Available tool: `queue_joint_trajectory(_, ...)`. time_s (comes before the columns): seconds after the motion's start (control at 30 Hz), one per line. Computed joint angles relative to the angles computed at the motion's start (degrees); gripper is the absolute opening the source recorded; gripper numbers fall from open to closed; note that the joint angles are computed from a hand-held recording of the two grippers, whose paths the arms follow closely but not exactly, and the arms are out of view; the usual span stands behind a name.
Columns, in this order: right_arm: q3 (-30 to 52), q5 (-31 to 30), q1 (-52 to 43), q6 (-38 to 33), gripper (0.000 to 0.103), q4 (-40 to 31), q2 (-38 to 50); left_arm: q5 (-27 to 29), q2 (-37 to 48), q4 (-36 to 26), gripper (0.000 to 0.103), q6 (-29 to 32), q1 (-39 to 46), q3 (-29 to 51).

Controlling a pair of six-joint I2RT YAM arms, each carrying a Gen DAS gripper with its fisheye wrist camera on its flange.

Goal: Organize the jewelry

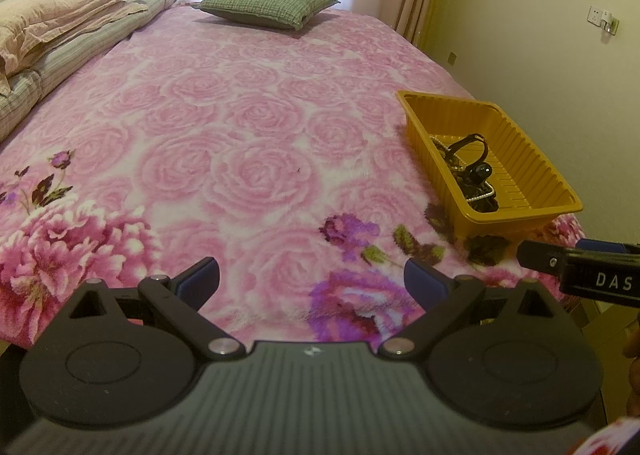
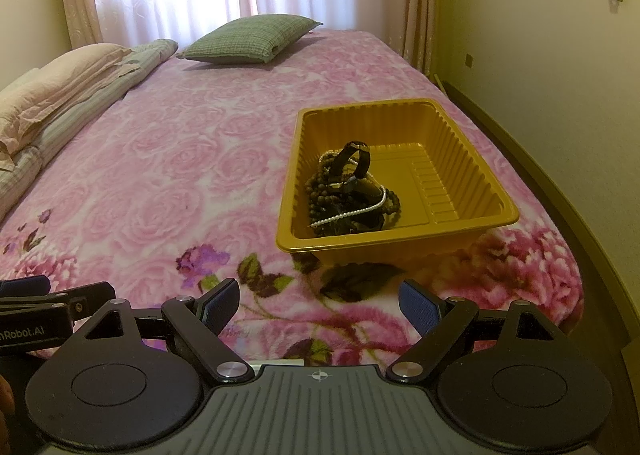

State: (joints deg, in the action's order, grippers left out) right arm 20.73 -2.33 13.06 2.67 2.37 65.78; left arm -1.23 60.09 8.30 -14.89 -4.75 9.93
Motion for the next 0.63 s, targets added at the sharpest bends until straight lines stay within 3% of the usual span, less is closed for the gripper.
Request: queue_joint_trajectory(0.63, -0.33, -0.24, -0.23, -0.09, 0.086, 0.66, 0.4, -0.58, 0.87, 1.88, 0.098, -1.34, -0.16, -0.89)
